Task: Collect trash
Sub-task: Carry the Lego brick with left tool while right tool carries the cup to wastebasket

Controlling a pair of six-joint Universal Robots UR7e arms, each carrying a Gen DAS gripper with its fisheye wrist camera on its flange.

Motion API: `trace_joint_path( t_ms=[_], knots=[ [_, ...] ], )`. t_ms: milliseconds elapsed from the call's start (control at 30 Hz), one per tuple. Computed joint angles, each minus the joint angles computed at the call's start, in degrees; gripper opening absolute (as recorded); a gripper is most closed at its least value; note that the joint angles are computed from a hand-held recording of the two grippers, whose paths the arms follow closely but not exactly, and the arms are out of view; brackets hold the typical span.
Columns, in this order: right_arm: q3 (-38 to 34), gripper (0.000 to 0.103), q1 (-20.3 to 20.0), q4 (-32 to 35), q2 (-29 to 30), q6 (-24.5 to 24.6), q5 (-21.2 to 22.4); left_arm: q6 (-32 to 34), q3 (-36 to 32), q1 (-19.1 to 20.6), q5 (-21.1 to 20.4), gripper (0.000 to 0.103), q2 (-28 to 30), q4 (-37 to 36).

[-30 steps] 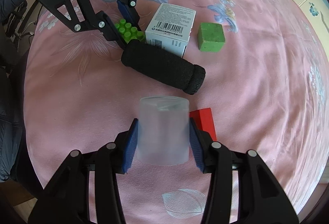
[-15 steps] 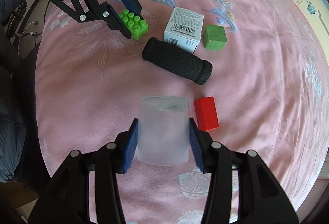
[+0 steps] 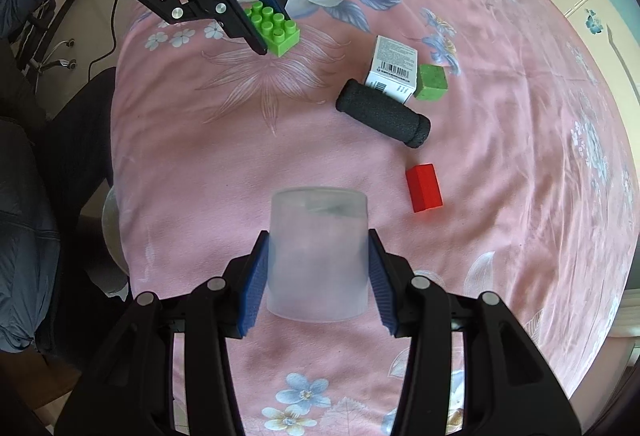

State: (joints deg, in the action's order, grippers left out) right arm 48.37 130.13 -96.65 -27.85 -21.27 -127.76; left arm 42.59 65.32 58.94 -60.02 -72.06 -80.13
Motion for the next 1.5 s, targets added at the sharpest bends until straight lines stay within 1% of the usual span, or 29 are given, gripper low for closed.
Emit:
trace_joint_path(
  t_ms=[333,633,800,967,1500],
  knots=[
    [6.94,0.048,3.44,-1.52,-4.16,3.03,-0.21,-1.2,4.26,-3.21,0.55,0.024,-5.36,1.12],
    [10.68,0.048,5.81,-2.1,-5.95,5.55,-0.02,-2.24,7.7,-5.58,0.4,0.024,-10.08,2.5],
    [13.06,0.048,7.11,-2.98,-6.96,6.59,0.19,-2.92,10.15,-6.76,1.03,0.024,-12.68,3.23],
    [15.12,0.048,8.43,-3.56,-7.68,7.91,0.3,-3.52,12.12,-7.74,0.62,0.024,-15.16,3.96],
    [23.53,0.048,11.72,-9.37,-9.07,10.83,3.31,-5.45,19.77,-10.22,-0.79,0.024,-23.36,6.39]
  ],
)
